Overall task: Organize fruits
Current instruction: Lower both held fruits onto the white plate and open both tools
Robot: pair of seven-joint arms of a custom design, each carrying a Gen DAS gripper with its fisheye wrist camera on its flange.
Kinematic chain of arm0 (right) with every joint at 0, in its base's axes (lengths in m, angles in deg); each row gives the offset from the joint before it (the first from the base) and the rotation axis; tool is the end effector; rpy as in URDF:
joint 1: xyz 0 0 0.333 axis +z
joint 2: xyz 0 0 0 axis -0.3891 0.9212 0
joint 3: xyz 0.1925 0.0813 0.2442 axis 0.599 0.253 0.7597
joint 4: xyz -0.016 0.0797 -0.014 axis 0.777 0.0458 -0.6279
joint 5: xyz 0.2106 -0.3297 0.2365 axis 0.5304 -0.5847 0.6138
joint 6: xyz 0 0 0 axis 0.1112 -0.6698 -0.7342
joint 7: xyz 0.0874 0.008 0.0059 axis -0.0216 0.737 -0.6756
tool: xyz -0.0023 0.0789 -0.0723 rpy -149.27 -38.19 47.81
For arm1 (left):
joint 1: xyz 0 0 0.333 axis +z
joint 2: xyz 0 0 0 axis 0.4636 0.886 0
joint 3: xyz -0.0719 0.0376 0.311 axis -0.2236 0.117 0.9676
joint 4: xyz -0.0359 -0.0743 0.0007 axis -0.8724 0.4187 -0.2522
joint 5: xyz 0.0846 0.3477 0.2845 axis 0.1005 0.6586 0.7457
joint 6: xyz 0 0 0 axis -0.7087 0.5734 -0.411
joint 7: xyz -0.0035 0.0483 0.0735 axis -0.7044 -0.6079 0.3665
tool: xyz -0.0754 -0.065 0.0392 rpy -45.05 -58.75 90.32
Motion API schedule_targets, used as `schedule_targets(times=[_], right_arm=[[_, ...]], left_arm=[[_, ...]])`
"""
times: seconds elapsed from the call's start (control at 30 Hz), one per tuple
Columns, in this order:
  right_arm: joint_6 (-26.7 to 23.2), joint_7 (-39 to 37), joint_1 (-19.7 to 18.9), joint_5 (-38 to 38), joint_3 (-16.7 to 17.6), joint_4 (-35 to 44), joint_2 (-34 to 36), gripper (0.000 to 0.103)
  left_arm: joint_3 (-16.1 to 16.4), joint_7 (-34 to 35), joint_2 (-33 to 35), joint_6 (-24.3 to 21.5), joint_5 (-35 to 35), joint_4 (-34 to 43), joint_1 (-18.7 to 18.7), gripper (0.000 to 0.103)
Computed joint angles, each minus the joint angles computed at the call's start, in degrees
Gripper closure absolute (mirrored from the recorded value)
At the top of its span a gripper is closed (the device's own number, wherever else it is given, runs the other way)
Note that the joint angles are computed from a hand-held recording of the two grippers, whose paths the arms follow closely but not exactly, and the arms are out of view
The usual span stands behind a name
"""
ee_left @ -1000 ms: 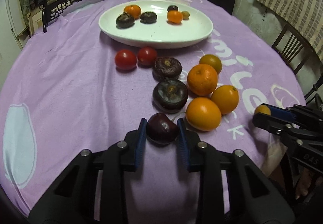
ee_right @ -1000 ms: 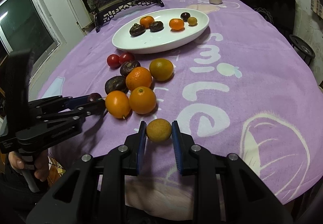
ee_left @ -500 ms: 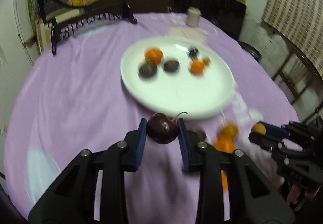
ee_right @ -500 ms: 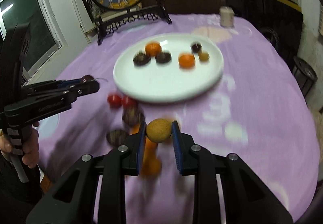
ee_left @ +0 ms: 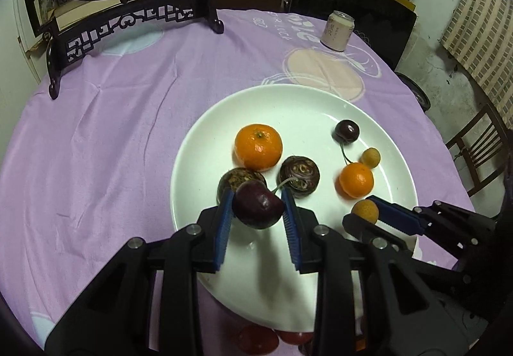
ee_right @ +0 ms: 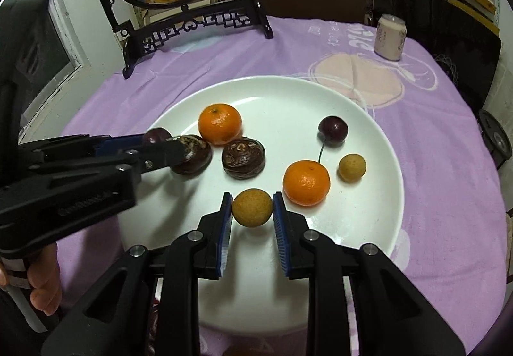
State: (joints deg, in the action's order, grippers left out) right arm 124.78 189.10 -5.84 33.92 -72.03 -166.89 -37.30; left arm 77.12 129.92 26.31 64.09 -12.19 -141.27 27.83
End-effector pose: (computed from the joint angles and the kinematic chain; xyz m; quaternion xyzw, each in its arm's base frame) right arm 0.6197 0.2407 0.4609 -0.6186 0.7104 -0.2009 0.2689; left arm 0.7077 -0.1236 0.4748 -0.4830 0.8158 -0.3037 0.0943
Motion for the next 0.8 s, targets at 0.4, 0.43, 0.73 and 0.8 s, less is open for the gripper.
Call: schedule_targets(times=[0.4, 0.43, 0.73, 0.8], right_arm=[[-3.4, 11.0, 0.3, -10.0, 0.6, -4.0, -6.2, 0.049], [-3.7, 11.4, 0.0, -10.2, 1.3, -5.4, -7.8, 0.049], [-1.1, 18.2, -2.3, -7.9, 9.5, -20.1, -23.1, 0.049], [-1.6, 19.2, -3.2, -8.2, 11.1, -20.6, -24.2, 0.049]], left_arm=[[-0.1, 2.5, -4.7, 3.8, -4.2, -5.0, 0.9, 0.037], [0.3, 3.4, -6.3, 4.0, -4.9, -6.5, 0.9, 0.034], [8.1, 17.9, -24.9, 2.0, -18.8, -26.0, -2.5, 0.027], [9.2, 18.8, -27.3, 2.0, -18.5, -28.6, -3.3, 0.027]])
